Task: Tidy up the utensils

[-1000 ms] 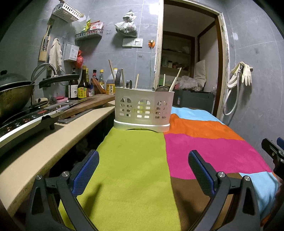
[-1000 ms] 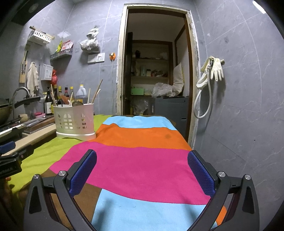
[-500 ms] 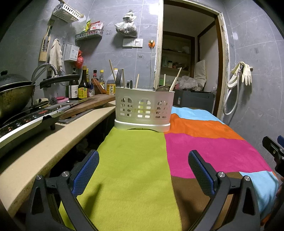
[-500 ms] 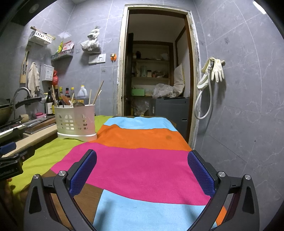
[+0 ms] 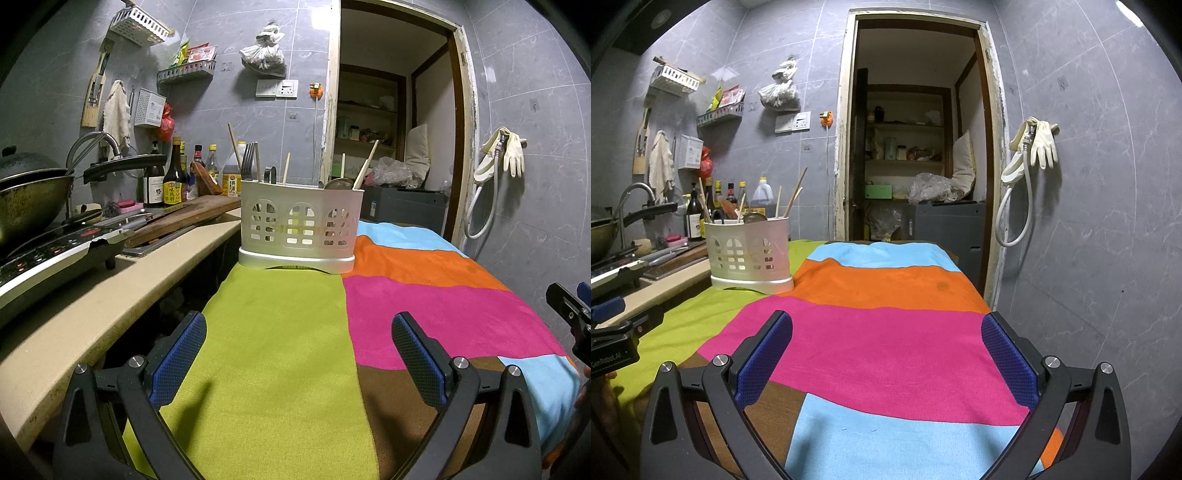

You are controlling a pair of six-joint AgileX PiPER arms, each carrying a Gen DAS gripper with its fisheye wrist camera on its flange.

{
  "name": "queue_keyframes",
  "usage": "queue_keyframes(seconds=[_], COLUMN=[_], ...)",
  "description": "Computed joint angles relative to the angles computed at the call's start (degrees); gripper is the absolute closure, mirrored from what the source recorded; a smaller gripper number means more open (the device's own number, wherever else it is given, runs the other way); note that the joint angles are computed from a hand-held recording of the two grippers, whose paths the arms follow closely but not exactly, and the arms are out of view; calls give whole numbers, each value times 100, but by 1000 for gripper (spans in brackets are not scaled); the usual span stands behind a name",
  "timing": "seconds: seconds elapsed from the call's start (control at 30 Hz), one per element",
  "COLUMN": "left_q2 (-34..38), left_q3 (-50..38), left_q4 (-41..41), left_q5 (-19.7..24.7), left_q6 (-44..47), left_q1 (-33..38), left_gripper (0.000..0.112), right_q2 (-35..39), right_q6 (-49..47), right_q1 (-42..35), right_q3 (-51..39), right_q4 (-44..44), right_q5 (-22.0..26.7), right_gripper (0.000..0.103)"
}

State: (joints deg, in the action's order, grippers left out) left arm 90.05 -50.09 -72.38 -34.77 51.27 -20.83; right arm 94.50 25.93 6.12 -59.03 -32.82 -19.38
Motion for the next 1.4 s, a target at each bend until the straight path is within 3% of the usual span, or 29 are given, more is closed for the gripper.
queue_keyframes(seconds=[1.4], left_q2=[-25], left_q3=[7], left_q4=[-99], left_q5=[-29], left_q6=[99], left_q1=[-36], left_gripper=[14], right_q2=[-20], right_q6=[67], right_q1=[0], right_q3=[19], right_q4=[-44], right_q5=[6], right_gripper=[0])
